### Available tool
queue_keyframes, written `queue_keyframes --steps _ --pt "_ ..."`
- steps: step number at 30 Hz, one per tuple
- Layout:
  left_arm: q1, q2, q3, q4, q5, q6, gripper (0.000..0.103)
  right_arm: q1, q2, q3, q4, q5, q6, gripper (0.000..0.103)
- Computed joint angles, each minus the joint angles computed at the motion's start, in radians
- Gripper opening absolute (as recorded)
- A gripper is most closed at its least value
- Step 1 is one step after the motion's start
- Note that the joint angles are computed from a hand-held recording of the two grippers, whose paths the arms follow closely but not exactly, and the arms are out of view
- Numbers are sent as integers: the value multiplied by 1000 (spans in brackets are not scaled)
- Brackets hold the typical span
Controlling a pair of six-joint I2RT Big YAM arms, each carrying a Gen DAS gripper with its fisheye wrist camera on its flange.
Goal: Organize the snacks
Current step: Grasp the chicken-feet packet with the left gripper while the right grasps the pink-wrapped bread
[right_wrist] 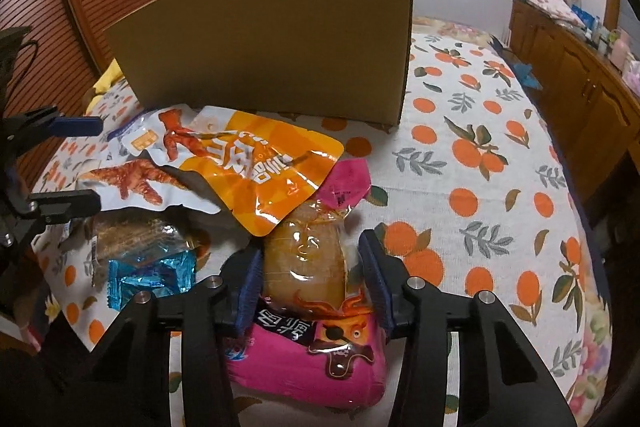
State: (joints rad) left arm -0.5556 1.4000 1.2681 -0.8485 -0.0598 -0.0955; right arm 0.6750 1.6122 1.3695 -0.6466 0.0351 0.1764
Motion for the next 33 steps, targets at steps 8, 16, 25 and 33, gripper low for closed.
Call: queue_keyframes --steps 8,16,25,33 --pt "5 56 50 -69 37 57 96 -4 1 0 4 -14 -15 47" --pt "12 77 79 -96 70 88 82 -19 10 19 -17 -58 -45 46" --pt "-7 61 82 -137 52 132 66 -31 3 -1 10 -99 -96 47" --pt "-11 95 121 -175 33 100 78 -51 7 4 18 -166 -141 47"
